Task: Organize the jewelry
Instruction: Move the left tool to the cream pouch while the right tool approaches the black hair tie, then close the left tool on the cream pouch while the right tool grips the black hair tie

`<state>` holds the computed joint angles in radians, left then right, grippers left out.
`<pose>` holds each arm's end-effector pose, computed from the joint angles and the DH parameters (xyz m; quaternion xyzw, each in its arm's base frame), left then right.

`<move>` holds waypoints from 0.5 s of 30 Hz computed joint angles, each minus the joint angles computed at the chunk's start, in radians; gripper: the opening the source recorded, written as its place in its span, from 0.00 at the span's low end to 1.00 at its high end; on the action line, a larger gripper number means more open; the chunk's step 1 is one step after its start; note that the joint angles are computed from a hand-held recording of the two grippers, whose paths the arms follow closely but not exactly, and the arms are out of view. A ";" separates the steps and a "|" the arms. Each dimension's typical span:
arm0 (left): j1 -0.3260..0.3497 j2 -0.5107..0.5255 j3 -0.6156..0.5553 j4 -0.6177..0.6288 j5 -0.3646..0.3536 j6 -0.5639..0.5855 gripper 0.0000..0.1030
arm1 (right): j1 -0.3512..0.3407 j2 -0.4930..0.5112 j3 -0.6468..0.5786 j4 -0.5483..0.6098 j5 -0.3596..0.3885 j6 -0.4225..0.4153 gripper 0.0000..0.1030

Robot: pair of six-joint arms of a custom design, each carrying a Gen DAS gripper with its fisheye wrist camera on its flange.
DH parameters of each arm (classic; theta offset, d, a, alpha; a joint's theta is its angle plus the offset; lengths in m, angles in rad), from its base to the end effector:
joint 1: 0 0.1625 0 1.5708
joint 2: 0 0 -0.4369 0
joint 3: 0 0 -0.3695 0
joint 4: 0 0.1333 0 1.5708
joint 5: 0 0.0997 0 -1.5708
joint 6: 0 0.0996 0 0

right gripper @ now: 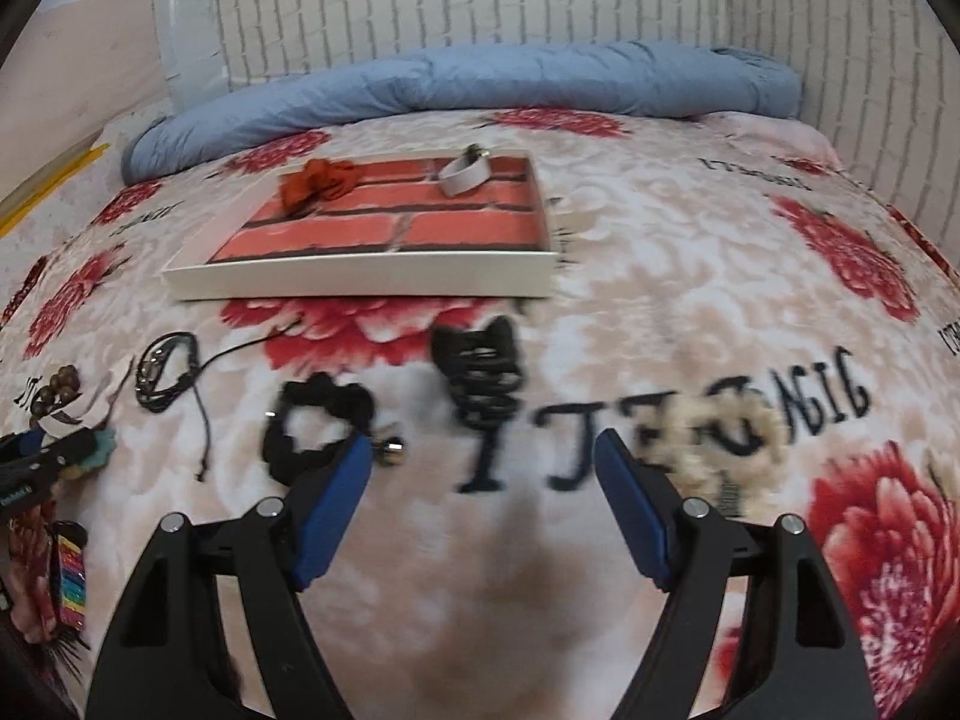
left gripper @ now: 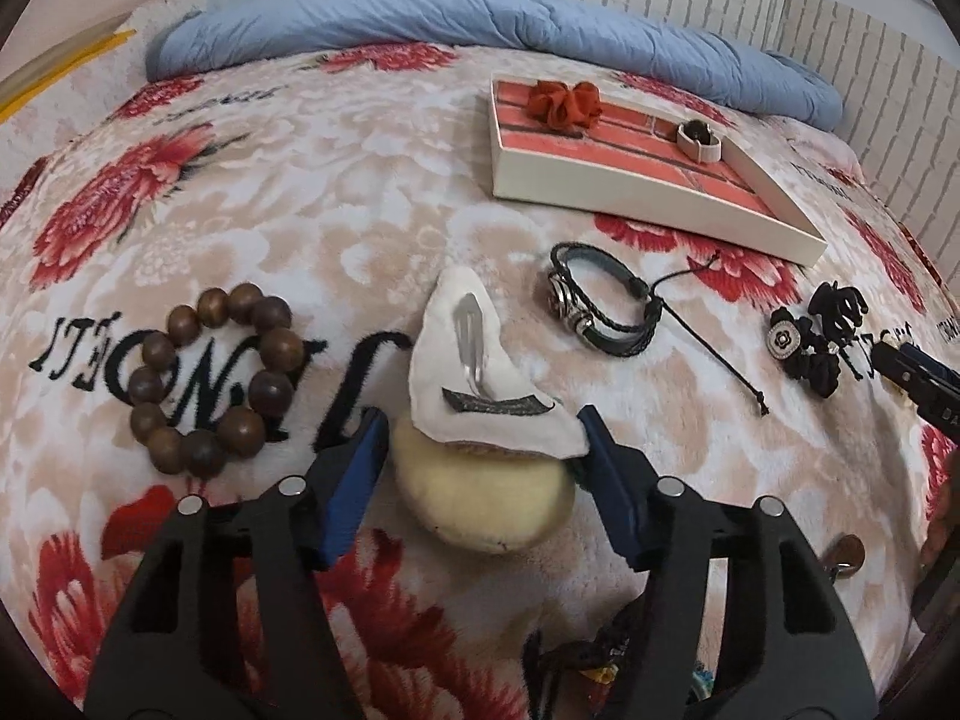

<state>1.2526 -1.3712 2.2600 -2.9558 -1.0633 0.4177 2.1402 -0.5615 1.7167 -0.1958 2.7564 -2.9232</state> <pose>0.0322 -0.4830 0.2748 0.2800 0.8977 -0.2253 0.2549 0.2819 -0.3643 -0.0308 -0.0275 -0.8081 0.4350 0.3962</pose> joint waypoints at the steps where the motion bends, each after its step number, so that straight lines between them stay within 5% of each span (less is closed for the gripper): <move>1: 0.003 0.002 -0.003 0.009 -0.004 -0.002 0.61 | -0.002 0.006 -0.012 0.010 -0.003 0.001 0.73; 8: -0.003 0.012 -0.002 0.001 0.001 0.015 0.57 | -0.023 0.070 -0.129 0.176 -0.029 0.099 0.56; 15: -0.003 0.011 0.000 0.001 0.000 0.018 0.55 | -0.028 0.119 -0.206 0.297 -0.051 0.175 0.54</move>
<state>1.2497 -1.3605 2.2597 -2.9549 -1.0633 0.4355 2.1124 -0.4426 1.5106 0.1009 2.7056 -2.7479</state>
